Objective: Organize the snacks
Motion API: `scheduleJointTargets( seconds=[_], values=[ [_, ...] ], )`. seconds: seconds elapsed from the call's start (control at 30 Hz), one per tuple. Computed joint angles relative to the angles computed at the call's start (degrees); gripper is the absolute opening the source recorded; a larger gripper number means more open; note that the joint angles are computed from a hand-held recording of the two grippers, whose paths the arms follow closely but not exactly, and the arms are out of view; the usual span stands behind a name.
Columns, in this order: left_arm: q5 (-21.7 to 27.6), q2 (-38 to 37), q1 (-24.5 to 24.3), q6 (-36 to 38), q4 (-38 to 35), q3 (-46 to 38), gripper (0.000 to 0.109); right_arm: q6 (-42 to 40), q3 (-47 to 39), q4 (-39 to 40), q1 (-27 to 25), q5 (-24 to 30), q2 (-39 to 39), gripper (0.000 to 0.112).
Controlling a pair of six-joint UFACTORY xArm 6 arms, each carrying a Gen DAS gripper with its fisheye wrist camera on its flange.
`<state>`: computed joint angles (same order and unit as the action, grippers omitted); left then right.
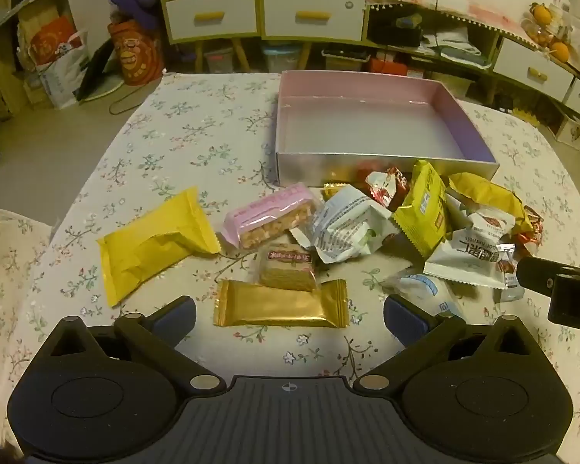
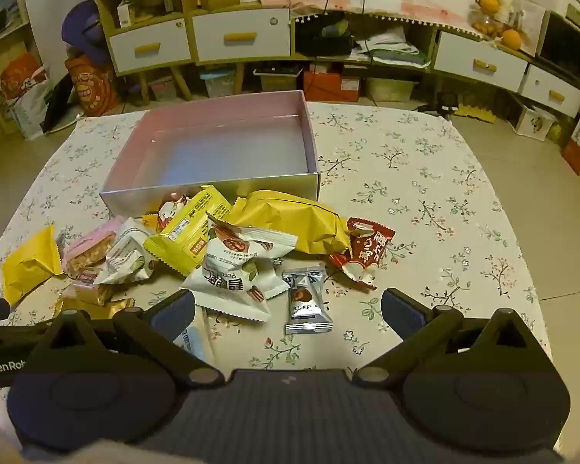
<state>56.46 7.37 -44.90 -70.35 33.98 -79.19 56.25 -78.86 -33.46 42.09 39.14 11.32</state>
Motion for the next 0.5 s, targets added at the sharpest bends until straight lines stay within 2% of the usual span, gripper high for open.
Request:
scheduleJointTargets(
  seconds=[0.5],
  values=[
    [-0.09,-0.09,-0.09,-0.52,0.05,0.19,0.103,-0.24,-0.63,-0.02,0.15,0.21,0.54,0.103]
  ],
)
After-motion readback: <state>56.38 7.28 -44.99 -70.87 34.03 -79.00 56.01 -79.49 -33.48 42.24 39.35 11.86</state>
